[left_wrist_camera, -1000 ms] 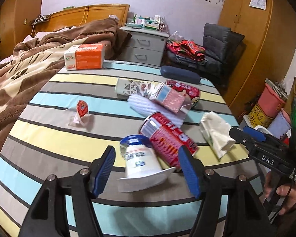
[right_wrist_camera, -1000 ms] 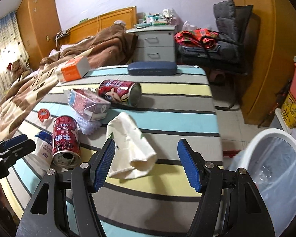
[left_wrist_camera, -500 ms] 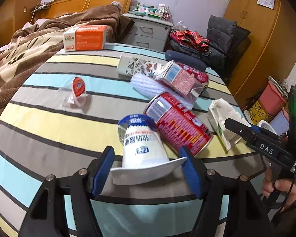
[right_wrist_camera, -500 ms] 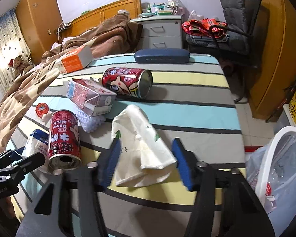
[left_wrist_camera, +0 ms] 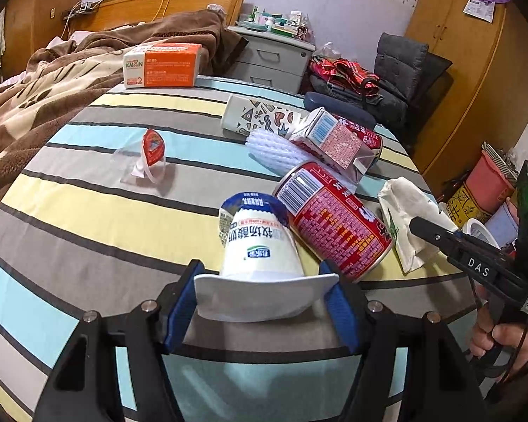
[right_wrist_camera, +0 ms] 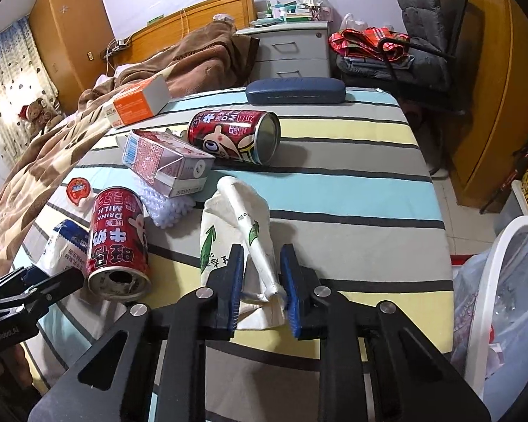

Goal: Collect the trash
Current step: 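Grasp the white yogurt cup with the left tool while the right tool grasps the white cloth bag, then carry the yogurt cup and cloth bag with both tools toward the bin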

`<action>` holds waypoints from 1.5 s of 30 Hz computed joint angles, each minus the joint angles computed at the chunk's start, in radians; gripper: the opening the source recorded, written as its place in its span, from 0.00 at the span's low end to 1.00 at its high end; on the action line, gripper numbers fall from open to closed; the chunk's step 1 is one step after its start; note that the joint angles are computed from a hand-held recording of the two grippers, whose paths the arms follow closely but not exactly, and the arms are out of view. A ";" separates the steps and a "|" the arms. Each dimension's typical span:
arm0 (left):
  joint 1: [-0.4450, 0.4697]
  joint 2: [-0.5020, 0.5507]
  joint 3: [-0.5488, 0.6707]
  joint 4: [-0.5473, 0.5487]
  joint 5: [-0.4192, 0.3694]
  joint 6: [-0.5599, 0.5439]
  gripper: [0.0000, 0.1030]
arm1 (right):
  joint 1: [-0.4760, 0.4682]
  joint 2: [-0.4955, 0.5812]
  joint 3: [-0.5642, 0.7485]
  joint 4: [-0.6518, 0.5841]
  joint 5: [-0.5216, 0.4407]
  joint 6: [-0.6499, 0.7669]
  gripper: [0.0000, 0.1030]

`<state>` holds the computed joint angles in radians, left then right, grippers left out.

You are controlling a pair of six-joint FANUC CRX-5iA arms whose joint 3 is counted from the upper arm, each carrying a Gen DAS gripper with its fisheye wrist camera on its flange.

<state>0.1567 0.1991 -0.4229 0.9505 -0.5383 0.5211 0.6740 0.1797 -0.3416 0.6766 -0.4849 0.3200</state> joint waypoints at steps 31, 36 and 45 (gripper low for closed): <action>-0.049 -0.107 -0.087 0.161 0.036 -0.176 0.66 | -0.029 -0.126 -0.194 0.417 0.080 -0.443 0.12; -0.068 -0.135 -0.097 0.180 0.025 -0.205 0.66 | -0.031 -0.160 -0.227 0.483 0.056 -0.516 0.12; -0.149 -0.165 -0.099 0.238 0.015 -0.291 0.66 | -0.032 -0.242 -0.298 0.561 -0.030 -0.624 0.12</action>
<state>0.0076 0.0336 -0.5223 1.1889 -0.5231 0.2302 0.6422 -0.0619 -0.6391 1.2375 -0.5146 -0.3042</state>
